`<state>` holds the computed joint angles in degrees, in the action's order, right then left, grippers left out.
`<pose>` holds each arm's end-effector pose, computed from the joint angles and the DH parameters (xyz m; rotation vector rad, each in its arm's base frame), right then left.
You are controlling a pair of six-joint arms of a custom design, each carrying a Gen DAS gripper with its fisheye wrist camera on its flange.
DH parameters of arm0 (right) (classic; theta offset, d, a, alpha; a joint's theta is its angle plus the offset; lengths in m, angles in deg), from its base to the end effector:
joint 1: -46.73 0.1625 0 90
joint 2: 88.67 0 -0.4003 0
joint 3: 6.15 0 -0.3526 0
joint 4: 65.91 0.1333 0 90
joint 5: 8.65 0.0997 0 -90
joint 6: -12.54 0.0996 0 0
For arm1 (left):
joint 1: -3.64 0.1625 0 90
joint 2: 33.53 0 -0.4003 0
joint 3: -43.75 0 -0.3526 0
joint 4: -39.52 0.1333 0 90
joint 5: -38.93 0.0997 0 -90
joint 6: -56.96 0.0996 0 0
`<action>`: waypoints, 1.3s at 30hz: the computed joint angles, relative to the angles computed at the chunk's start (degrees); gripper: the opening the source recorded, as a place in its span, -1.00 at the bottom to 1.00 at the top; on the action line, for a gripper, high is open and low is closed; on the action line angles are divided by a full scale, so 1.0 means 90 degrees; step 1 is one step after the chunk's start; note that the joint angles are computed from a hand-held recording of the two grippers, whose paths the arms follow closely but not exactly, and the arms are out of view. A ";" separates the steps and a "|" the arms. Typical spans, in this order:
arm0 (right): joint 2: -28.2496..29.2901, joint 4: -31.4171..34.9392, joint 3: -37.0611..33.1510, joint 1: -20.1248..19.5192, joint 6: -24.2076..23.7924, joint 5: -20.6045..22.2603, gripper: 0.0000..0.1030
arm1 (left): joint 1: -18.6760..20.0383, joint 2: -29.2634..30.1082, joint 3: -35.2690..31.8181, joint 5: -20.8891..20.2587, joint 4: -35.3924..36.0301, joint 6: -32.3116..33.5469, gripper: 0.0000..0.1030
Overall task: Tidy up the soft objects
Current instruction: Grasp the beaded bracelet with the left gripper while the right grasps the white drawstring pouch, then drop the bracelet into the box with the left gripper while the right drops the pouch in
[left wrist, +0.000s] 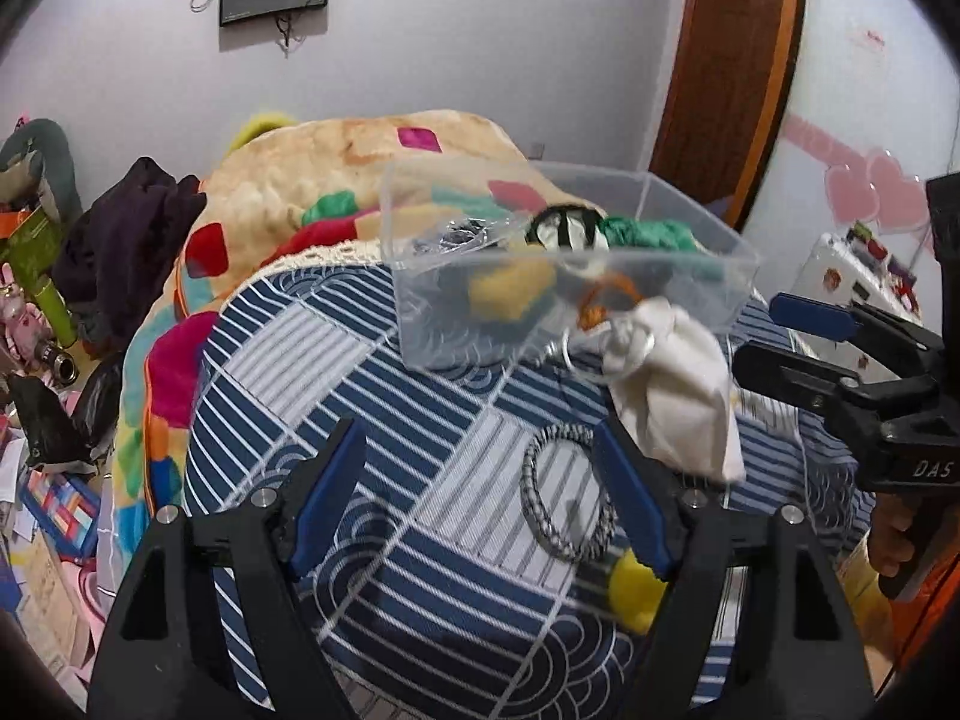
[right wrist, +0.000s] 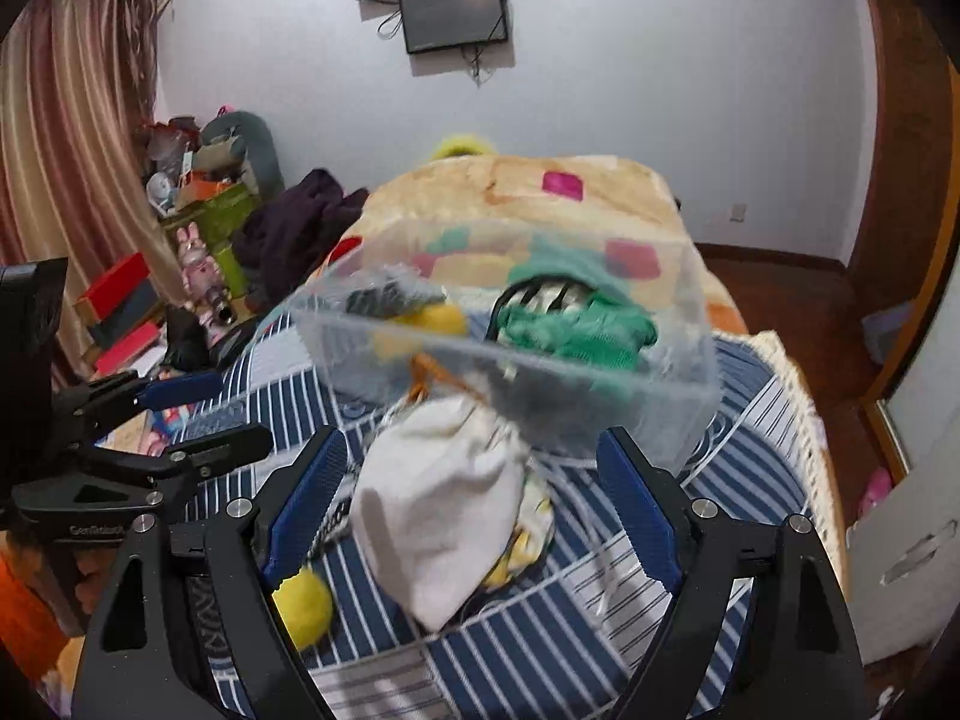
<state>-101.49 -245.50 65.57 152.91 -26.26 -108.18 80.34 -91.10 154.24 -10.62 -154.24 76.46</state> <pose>0.3096 -0.6477 -0.0842 1.2320 -2.5061 0.7056 0.0663 -0.5798 0.2485 0.2531 2.2322 -1.0060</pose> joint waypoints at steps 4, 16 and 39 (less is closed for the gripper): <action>0.0077 0.0195 0.0021 -0.0048 -0.0002 -0.0045 0.62 | 0.0013 0.0062 0.0053 -0.0055 0.0069 0.0004 0.14; 0.0286 0.0610 -0.0151 -0.0084 -0.0034 -0.0134 0.15 | 0.0197 0.0175 0.0037 -0.0334 0.0349 -0.0236 -0.65; -0.0427 -0.0112 0.0764 -0.0200 0.0156 0.0942 -0.72 | -0.0132 -0.0135 0.0182 -0.0526 -0.0631 0.0361 -0.90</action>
<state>-105.34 -246.51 72.45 151.11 -24.85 -99.71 79.15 -92.32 155.88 -15.35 -159.92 79.71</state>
